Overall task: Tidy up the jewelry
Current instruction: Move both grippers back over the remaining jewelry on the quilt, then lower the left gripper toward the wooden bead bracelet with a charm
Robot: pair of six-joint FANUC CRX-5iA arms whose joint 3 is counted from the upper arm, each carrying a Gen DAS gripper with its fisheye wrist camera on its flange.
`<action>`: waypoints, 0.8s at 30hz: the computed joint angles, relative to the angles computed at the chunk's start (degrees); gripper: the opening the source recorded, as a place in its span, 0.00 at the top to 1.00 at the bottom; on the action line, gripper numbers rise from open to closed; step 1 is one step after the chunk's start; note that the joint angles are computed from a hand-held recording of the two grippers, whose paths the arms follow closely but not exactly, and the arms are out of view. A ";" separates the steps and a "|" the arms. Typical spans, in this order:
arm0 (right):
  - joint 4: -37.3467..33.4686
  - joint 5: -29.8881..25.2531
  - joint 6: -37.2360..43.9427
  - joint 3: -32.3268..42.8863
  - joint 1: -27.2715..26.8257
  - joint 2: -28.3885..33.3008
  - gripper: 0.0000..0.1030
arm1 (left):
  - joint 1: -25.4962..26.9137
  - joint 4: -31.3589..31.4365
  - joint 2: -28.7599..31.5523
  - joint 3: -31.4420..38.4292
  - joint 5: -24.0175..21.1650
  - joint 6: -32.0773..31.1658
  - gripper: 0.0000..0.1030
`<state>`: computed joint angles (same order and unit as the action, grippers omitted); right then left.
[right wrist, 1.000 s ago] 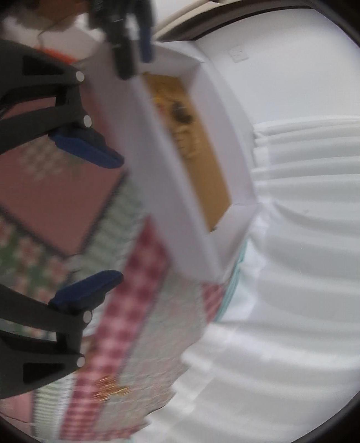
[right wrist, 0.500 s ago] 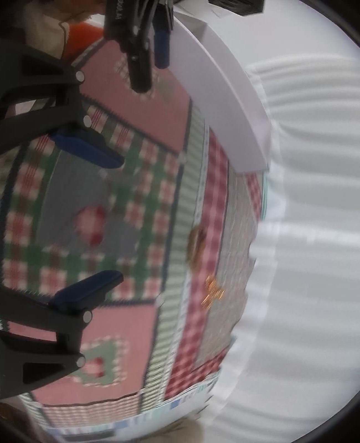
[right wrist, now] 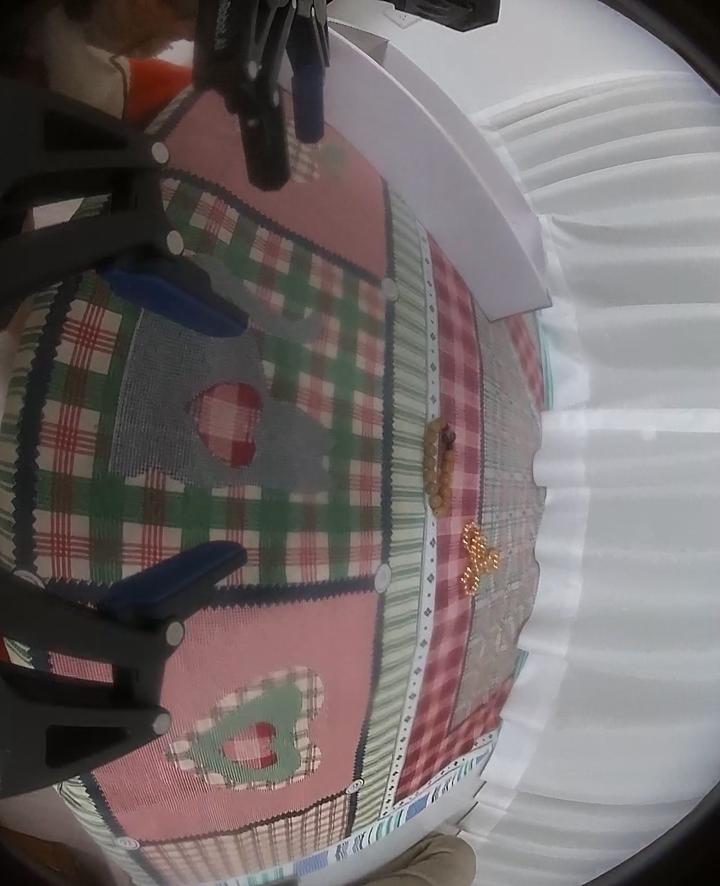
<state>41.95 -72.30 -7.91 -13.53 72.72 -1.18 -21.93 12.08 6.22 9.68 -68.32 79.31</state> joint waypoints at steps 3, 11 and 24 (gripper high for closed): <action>-0.40 0.64 0.10 -0.11 -0.37 -0.05 0.25 | -0.20 0.04 0.73 0.40 -0.23 -0.67 0.16; -0.82 1.15 -0.37 -1.01 -0.92 -0.84 0.25 | -1.08 -1.17 5.21 5.18 -1.40 -3.41 0.16; -2.18 2.78 -2.02 -3.29 -2.07 -2.75 0.25 | -5.27 -1.15 25.35 30.68 -7.75 -6.43 0.16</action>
<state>39.77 -69.52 -9.92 -16.82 70.64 -3.93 -27.20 10.93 31.56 40.36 -76.07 72.88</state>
